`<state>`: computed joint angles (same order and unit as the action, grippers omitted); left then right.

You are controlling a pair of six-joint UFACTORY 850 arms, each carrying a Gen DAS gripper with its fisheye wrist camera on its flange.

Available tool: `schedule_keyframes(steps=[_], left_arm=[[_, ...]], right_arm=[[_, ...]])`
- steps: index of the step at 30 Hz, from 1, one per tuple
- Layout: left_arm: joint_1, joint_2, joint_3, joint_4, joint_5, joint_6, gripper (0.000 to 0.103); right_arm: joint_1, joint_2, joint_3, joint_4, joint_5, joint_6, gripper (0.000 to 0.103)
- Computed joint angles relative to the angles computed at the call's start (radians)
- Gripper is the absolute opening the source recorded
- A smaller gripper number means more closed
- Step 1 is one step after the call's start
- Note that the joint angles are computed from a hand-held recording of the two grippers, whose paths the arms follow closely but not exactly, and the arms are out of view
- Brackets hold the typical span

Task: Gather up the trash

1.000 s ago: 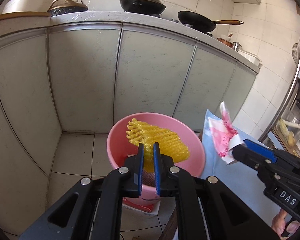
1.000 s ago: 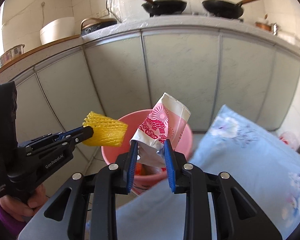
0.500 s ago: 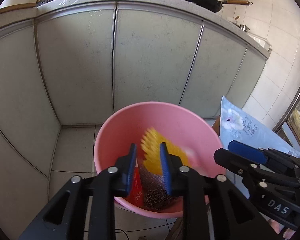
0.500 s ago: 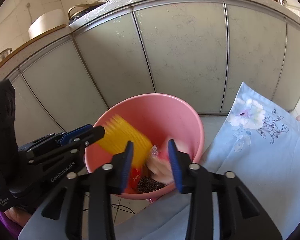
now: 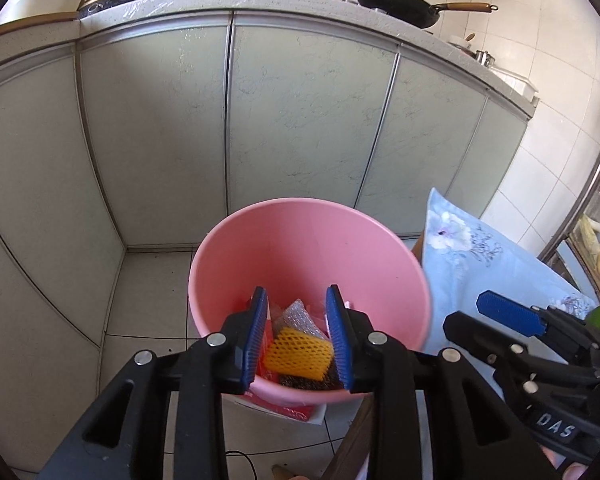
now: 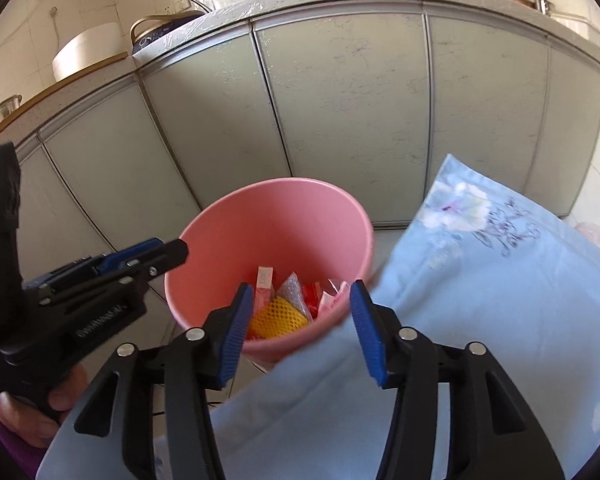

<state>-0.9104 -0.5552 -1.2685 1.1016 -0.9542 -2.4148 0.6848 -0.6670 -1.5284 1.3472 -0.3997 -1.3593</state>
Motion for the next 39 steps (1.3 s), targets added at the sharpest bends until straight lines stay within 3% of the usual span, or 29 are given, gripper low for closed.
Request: schedule_keyframes(steps=[6,13,27,39], left_arm=[[-0.056,-0.005,-0.043,-0.032,-0.076,0.019,0.031],[-0.114,-0.022,-0.097,-0.063,-0.137,0.032,0.031],[-0.198,-0.072,-0.194,-0.11,-0.227,0.056,0.031],[-0.217,-0.085,-0.221,-0.112,-0.264,0.059,0.031]], right_arm=[[0.0,0.096,0.139,0.167,0.059,-0.179,0.056],[0.013,0.217,0.296,0.47,0.131,-0.521,0.06],[-0.001,0.344,0.445,0.651,0.121,-0.685,0.062],[-0.001,0.381,0.484,0.735,0.13,-0.775,0.062]])
